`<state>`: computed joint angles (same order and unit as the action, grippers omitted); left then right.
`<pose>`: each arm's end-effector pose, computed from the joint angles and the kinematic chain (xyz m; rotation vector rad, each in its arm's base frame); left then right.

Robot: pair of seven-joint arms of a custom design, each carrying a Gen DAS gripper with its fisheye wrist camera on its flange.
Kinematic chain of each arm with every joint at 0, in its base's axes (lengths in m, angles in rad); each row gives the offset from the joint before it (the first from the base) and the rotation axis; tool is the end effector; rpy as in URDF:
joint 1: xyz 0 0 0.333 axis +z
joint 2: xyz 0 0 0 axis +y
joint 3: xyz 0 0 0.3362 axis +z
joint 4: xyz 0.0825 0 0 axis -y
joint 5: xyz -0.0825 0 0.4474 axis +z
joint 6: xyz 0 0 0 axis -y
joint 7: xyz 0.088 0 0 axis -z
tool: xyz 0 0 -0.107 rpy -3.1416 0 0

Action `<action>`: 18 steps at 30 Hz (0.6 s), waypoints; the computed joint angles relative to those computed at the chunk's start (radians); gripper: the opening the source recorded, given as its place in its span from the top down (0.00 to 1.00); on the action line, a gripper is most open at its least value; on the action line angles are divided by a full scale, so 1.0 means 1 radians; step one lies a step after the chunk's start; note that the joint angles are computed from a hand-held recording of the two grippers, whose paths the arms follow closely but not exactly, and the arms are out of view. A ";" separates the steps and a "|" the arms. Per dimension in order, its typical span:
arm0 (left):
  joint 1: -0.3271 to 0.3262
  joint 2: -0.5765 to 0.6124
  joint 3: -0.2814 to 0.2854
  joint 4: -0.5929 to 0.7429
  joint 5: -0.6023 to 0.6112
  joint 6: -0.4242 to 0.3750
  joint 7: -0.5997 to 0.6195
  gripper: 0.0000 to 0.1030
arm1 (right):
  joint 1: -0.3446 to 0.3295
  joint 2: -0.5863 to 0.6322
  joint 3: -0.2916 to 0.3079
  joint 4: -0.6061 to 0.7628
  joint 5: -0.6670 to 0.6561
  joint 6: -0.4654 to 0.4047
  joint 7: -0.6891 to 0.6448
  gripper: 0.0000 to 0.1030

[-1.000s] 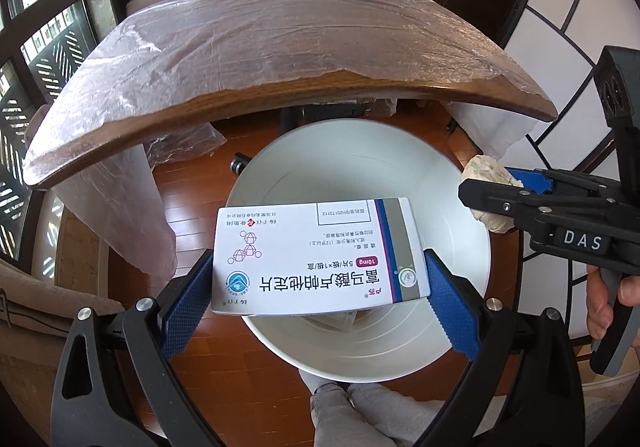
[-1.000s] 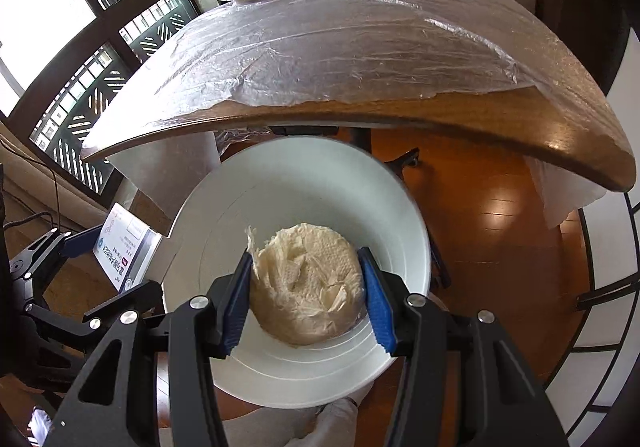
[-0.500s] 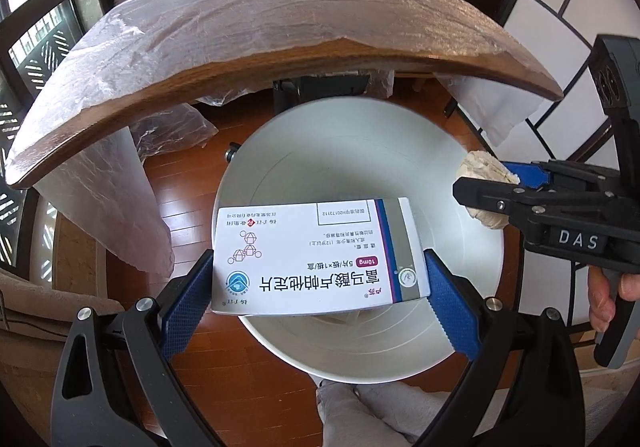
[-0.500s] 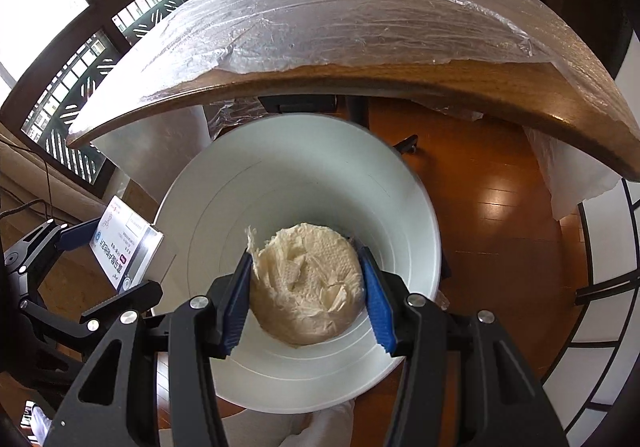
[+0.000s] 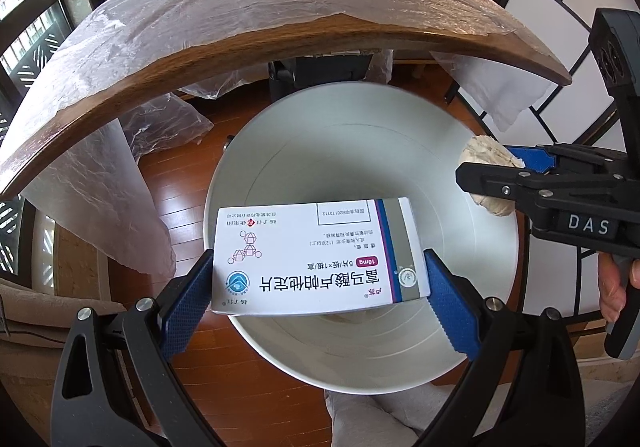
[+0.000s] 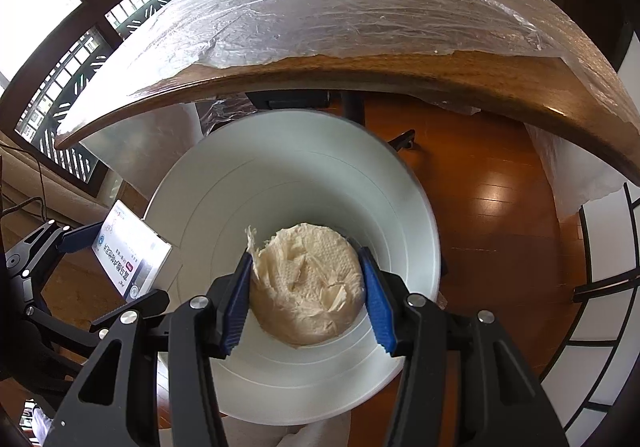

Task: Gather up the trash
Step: 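Open the left tool over the bin while the right tool releases the tissue ball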

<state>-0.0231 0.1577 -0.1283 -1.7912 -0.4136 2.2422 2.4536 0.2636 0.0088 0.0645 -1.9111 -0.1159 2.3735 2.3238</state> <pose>0.6873 -0.1124 0.4900 -1.0855 2.7457 -0.6965 0.6253 0.2114 0.5354 -1.5430 2.2300 -0.2822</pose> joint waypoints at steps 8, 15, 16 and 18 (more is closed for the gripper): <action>-0.003 0.025 -0.002 0.037 0.010 -0.031 0.002 0.04 | 0.000 -0.010 -0.001 -0.011 0.005 0.008 0.011 0.44; -0.003 0.045 -0.003 0.051 0.001 -0.017 -0.020 0.02 | -0.002 -0.035 -0.006 -0.030 -0.011 0.019 0.026 0.34; -0.002 0.050 -0.003 0.061 -0.002 -0.031 -0.026 0.02 | -0.003 -0.038 -0.006 -0.031 -0.012 0.020 0.026 0.34; -0.006 0.055 -0.003 0.069 0.008 -0.035 -0.038 0.02 | -0.004 -0.042 -0.008 -0.030 -0.017 0.020 0.023 0.33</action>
